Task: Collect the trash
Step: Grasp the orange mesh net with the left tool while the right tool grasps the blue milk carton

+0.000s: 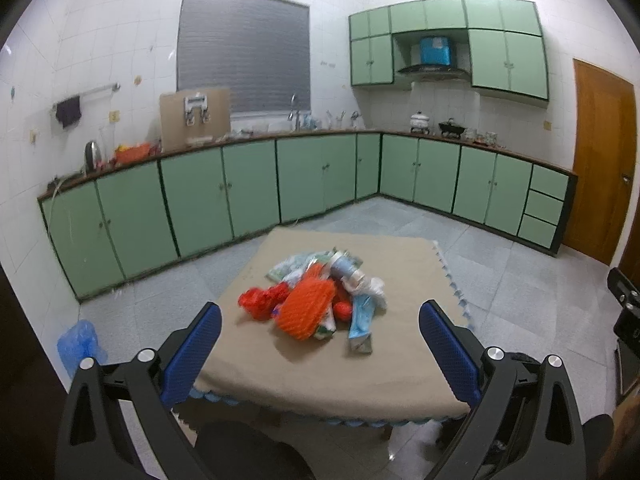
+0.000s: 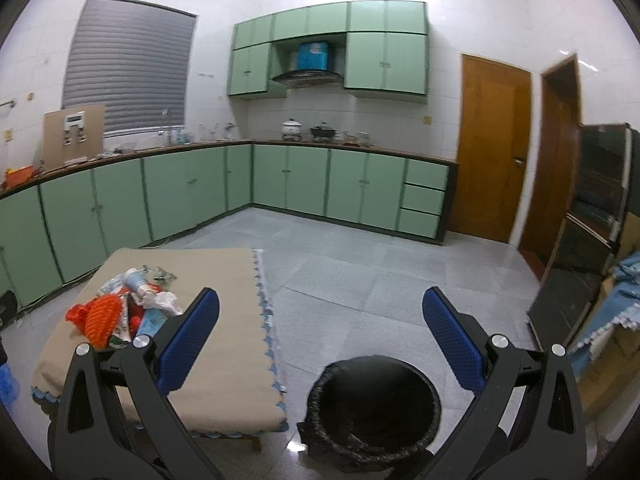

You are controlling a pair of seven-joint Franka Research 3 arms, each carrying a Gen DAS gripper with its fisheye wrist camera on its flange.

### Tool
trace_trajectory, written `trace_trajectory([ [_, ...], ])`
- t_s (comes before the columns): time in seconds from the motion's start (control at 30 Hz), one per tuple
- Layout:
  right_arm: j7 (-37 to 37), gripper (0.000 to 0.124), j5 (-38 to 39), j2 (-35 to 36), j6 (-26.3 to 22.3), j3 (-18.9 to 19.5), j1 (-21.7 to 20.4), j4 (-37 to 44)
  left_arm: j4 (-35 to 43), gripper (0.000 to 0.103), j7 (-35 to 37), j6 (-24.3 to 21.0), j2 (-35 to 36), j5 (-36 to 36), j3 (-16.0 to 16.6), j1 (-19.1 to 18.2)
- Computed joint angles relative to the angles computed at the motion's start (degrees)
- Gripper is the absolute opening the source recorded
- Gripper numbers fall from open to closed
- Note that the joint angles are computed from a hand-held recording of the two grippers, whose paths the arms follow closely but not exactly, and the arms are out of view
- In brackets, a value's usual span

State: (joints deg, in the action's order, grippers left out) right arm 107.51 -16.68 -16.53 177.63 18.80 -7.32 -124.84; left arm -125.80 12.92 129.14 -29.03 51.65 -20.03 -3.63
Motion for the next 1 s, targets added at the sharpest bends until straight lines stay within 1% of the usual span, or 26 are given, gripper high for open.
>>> trace_trajectory([
  [0.03,-1.96,0.098,0.93,0.91,0.43,-1.35,2.40,0.08,-1.37,0.097,0.61,0.64,-0.84,-0.70,1.08,-0.26],
  [0.1,-4.90,0.098,2.51,2.31,1.10,-2.97,5.84,0.24,-3.28,0.097,-0.02,-0.44,-2.37,-1.00,1.38,0.56],
  [0.13,-6.62,0.098,3.73,2.99,1.59,-4.04,7.85,0.31,-4.08,0.097,-0.36,-0.25,-2.96,-1.09,1.63,0.79],
  [0.17,-8.07,0.098,4.46,3.97,1.85,-4.33,9.30,0.58,-5.35,0.097,-0.76,0.58,-3.82,-0.84,2.09,1.09],
  [0.23,-12.35,0.098,7.37,5.89,2.27,-6.48,13.79,1.26,-6.76,0.097,-0.78,1.29,-4.61,-0.42,2.39,1.84],
  [0.27,-15.77,0.098,10.28,7.32,2.20,-8.42,17.39,1.91,-7.69,0.097,-0.31,2.26,-4.96,-0.46,3.02,1.97],
  [0.33,-24.49,0.098,18.69,9.71,1.12,-12.79,24.72,3.67,-9.92,0.097,0.85,6.72,-5.77,-0.42,4.80,2.05],
  [0.4,-33.17,0.098,27.43,11.79,-0.55,-14.94,29.18,5.79,-11.90,0.097,2.16,11.42,-6.27,-0.40,6.25,2.87],
  [0.5,-41.43,0.098,35.72,15.28,-0.91,-13.76,31.10,8.55,-13.27,0.097,1.89,13.83,-5.58,1.23,5.37,6.12],
  [0.57,-47.77,0.098,42.25,17.12,-1.73,-12.35,31.34,10.15,-14.03,0.097,1.53,15.89,-4.61,1.47,5.85,7.59],
  [0.6,-49.77,0.098,44.38,18.33,-1.82,-11.56,31.35,11.01,-14.44,0.097,0.99,17.43,-4.22,1.92,6.01,8.34],
  [0.67,-52.02,0.098,46.71,20.17,-2.49,-10.31,31.08,12.31,-15.42,0.097,-2.10,21.65,-2.92,4.87,5.77,11.13],
  [0.73,-51.53,0.098,46.14,22.51,-2.55,-9.69,31.20,13.77,-15.39,0.097,-1.84,23.36,-0.96,5.68,6.15,12.17],
  [0.8,-52.93,0.093,47.61,24.73,-2.98,-8.46,30.55,15.47,-15.43,0.097,-0.84,25.21,1.03,5.60,7.09,12.63],
  [0.83,-51.33,0.090,45.97,26.32,-3.60,-8.92,31.10,16.76,-15.55,0.097,-0.70,25.98,1.60,5.67,7.35,12.95],
  [0.9,-47.97,0.079,42.42,29.13,-5.65,-9.86,32.09,19.18,-15.69,0.097,-1.90,28.67,3.21,7.44,7.57,14.54],
  [0.97,-45.77,0.078,40.48,31.45,-6.30,-10.13,32.41,20.78,-15.33,0.097,-3.46,29.82,4.84,10.11,7.14,16.16],
  [1.0,-45.61,0.078,40.10,32.15,-6.61,-9.86,32.05,21.31,-15.10,0.097,-3.91,30.60,5.67,11.06,7.42,16.59],
])
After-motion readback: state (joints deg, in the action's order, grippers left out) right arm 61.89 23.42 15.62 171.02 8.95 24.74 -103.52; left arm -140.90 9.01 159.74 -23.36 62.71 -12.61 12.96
